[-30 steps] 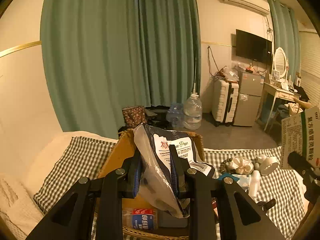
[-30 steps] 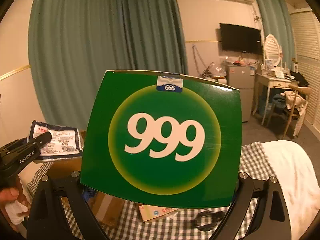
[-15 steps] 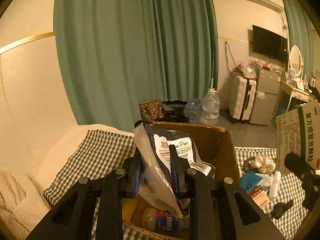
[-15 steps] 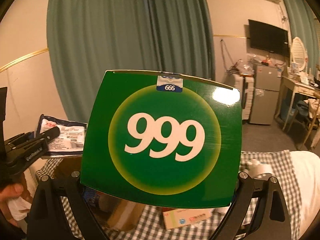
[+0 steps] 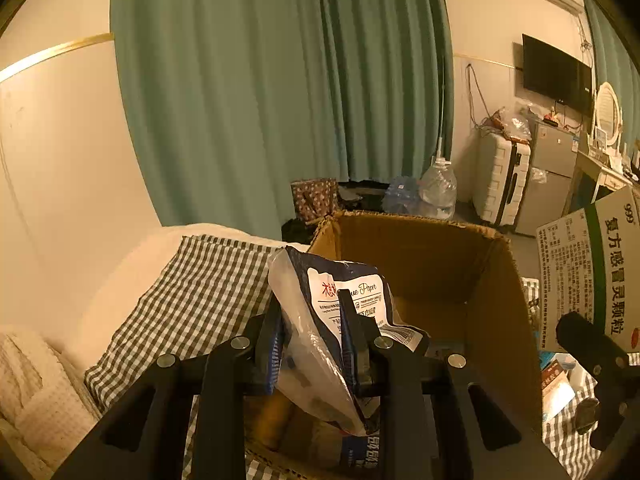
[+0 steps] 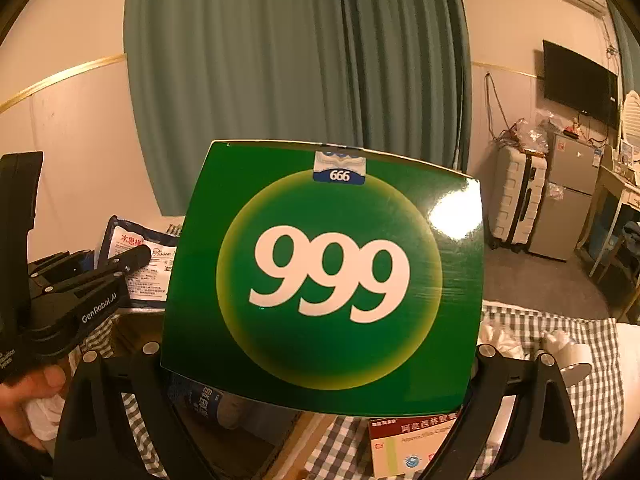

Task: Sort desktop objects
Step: 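Carry the green medicine box and tissue pack over the cardboard box with both tools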

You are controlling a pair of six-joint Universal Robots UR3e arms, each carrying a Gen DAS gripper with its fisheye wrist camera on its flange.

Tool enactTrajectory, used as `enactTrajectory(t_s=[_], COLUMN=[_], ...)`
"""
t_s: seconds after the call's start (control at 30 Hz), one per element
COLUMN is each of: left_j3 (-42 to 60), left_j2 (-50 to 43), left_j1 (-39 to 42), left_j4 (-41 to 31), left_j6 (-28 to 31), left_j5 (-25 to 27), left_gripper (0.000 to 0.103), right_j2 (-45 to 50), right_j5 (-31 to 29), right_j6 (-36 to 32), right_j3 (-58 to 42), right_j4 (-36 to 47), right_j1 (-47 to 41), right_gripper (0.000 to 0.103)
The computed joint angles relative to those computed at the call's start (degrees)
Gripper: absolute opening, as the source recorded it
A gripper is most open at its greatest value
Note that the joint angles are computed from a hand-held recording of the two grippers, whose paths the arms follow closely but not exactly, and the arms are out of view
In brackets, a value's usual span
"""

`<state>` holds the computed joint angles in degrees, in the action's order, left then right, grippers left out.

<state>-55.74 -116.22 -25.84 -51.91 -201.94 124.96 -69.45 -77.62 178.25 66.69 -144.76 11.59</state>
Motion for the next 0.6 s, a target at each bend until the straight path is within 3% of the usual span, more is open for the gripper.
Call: enactTrajectory(t_s=[0.33, 0.6], left_j3=[-1.95, -1.15], left_j2=[-1.04, -3.03], left_j1=[1.74, 2.20], left_j4=[-0.60, -2.71], left_j6=[0.77, 0.37], left_j5=[-1.80, -3.30], left_gripper=[0.024, 0.024], right_j2=[8.24, 14.14], right_j5=[2.22, 2.07], right_j6=[1.99, -0.32], right_j3=[-7.95, -14.89], right_j4=[3.23, 8.10], right_j1=[2.27, 4.37], right_gripper=[0.095, 0.094])
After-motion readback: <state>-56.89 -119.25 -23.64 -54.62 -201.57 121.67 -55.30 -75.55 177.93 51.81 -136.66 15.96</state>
